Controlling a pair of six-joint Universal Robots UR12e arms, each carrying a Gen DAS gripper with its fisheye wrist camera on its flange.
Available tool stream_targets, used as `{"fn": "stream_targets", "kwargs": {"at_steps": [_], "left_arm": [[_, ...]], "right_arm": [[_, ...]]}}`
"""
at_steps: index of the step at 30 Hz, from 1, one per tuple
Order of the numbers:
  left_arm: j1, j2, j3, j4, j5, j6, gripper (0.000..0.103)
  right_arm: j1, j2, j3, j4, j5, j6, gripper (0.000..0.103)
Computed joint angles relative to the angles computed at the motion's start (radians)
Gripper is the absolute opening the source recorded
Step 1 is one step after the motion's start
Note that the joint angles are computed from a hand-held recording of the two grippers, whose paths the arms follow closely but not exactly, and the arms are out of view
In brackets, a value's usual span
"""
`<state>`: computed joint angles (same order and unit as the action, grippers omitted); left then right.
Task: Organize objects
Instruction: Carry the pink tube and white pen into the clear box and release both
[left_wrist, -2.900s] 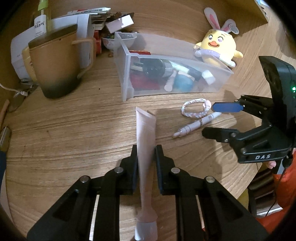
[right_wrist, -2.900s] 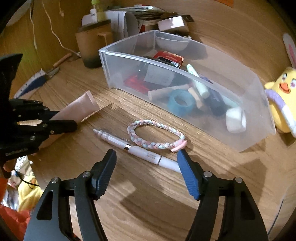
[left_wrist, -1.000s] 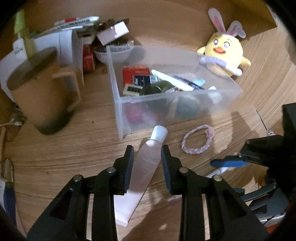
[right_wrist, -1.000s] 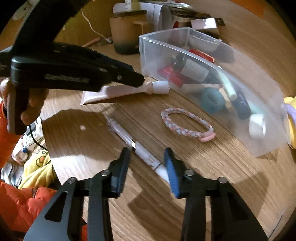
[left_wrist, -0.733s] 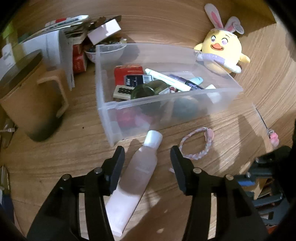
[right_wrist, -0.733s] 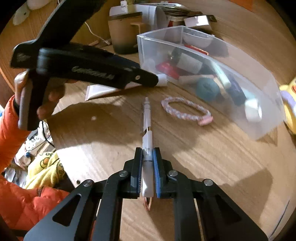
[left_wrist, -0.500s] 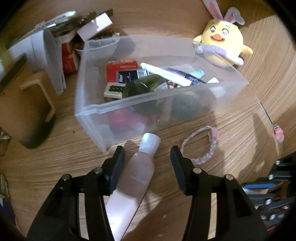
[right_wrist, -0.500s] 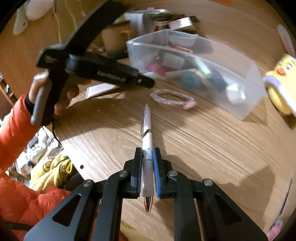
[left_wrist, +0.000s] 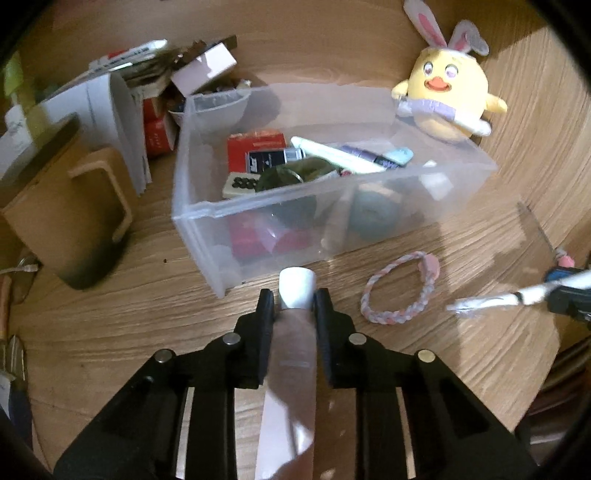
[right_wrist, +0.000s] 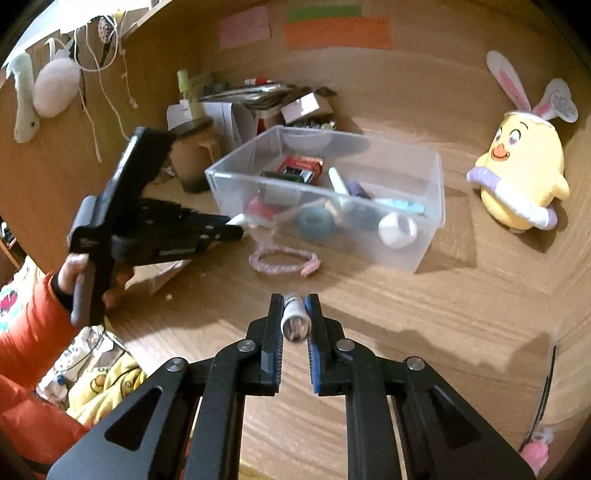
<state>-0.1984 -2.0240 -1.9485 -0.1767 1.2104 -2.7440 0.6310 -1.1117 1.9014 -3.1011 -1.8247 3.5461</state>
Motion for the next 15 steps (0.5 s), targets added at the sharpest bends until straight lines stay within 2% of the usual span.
{"fn": "stream_targets", "kwargs": {"at_steps": [3, 15], "left_arm": [[0.01, 0.02, -0.015, 0.033, -0.028, -0.016, 0.022], [0.041, 0.078, -0.039, 0.161, -0.152, -0.109, 0.02]], "right_arm": [[-0.007, 0.001, -0.004, -0.018, 0.002, -0.004, 0.01], [-0.011, -0.006, -0.026, -0.141, -0.073, -0.03, 0.01]]}}
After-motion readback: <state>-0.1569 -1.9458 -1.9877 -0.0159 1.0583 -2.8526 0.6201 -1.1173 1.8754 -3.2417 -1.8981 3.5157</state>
